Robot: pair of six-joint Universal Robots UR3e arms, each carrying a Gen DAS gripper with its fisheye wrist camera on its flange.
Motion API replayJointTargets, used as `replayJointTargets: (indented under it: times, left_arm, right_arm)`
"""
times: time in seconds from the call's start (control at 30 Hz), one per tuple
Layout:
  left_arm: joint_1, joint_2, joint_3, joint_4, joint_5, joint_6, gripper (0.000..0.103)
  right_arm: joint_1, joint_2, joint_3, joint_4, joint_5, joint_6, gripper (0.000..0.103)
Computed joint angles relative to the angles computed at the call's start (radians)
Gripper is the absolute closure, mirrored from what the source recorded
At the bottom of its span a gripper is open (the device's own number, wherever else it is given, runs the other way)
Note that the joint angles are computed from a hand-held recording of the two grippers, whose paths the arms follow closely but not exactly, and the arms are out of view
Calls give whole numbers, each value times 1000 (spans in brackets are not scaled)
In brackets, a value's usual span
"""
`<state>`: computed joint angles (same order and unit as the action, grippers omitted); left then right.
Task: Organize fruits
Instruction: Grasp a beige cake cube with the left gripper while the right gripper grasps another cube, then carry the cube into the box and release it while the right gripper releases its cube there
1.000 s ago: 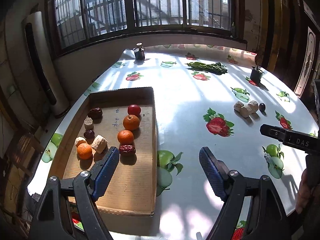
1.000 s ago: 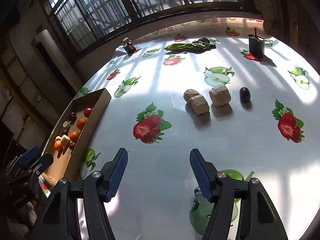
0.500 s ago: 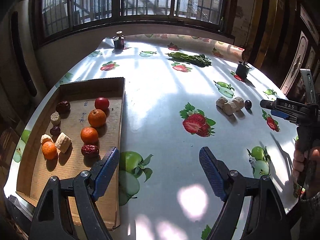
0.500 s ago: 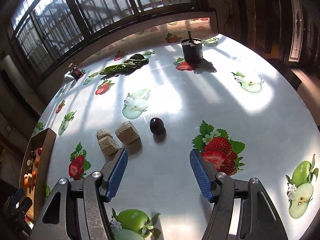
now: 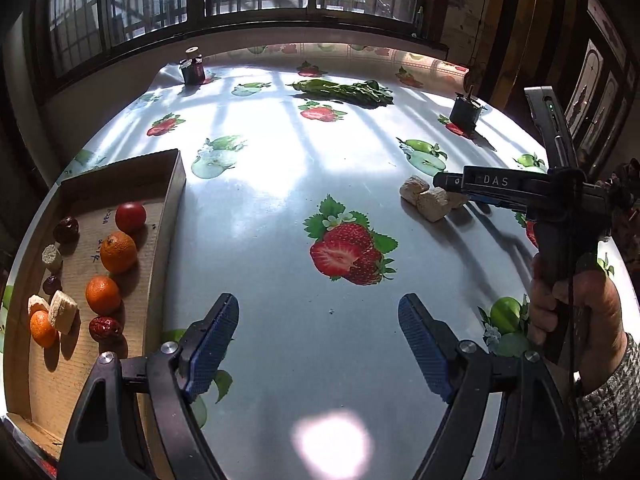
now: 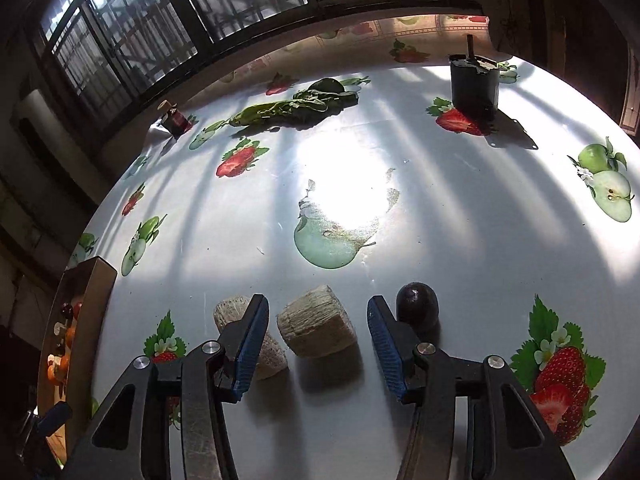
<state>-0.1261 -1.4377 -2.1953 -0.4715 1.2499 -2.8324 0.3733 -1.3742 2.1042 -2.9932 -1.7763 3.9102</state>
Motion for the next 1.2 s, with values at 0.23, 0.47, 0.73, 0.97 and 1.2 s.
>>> replayJointTargets:
  times: [0.23, 0.47, 0.73, 0.97, 1.2]
  left_arm:
    - [-194, -270, 238, 48, 83, -114, 22]
    - [-332, -514, 495, 43, 137, -234, 22]
    - [-411, -650, 600, 93, 248, -231, 67]
    - [-349, -554, 498, 80, 144, -229, 71]
    - [-219, -286, 262, 87, 32, -178, 71]
  right_arm:
    - [-27, -94, 89, -50, 18, 3, 63]
    - [-60, -175, 163, -71, 24, 15, 63]
    - [-75, -184, 171, -74, 57, 8, 63]
    - [-57, -154, 152, -84, 70, -2, 63]
    - [-13, -122, 133, -152, 73, -22, 63]
